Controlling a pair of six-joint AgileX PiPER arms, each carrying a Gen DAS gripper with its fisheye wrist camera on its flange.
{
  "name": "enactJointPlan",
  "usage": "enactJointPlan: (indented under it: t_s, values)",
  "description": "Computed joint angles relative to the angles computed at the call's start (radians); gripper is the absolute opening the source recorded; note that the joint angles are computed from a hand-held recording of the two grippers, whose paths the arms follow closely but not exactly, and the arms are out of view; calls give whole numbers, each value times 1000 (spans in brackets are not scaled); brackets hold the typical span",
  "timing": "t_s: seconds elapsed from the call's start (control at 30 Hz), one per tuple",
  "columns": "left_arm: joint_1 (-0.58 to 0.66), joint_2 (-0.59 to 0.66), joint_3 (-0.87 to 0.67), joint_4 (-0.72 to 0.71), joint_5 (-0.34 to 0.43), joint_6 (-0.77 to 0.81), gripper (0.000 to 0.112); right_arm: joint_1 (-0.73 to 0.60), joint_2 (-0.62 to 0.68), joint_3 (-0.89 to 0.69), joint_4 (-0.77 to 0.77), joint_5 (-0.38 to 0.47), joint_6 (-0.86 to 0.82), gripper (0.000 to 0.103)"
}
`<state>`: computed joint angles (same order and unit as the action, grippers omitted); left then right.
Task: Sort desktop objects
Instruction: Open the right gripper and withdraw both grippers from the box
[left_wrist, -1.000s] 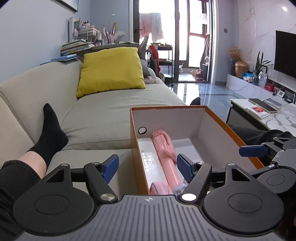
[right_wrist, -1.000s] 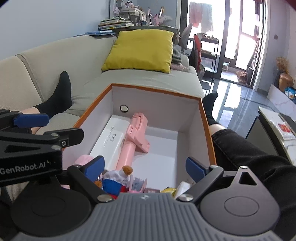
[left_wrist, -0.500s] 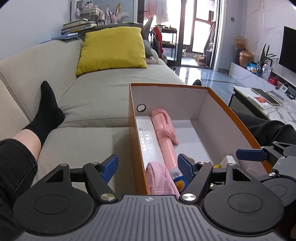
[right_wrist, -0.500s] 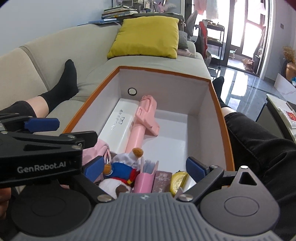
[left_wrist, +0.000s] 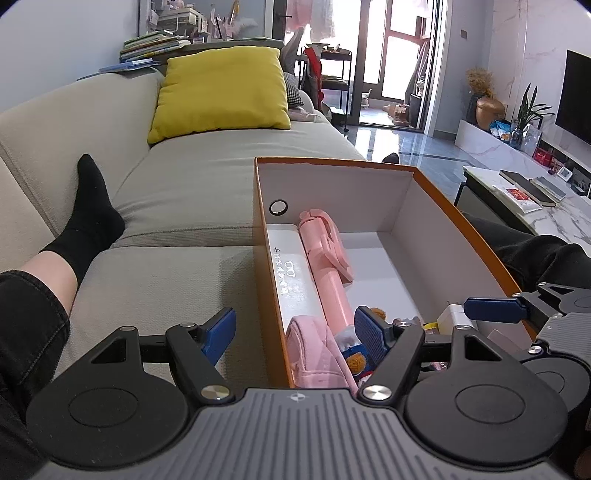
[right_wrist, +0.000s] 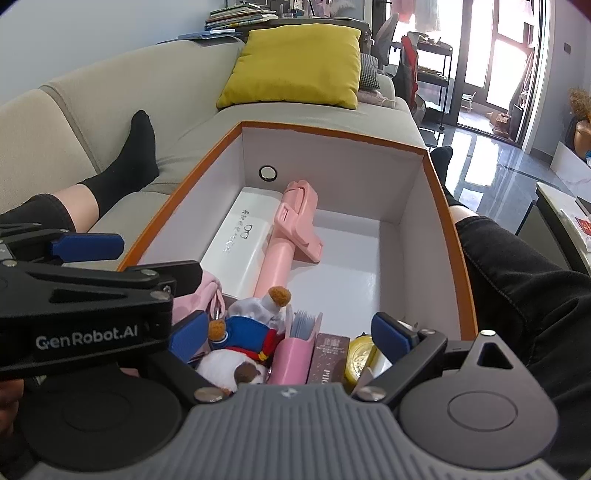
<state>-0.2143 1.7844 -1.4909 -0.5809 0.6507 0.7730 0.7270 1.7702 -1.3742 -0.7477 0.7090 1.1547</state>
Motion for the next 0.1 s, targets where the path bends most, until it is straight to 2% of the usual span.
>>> enactJointPlan:
  t_s: [0.1]
  values:
    - [-1,0,-1,5,-1,-4,83,-1,0,0,-1,-2,2,95]
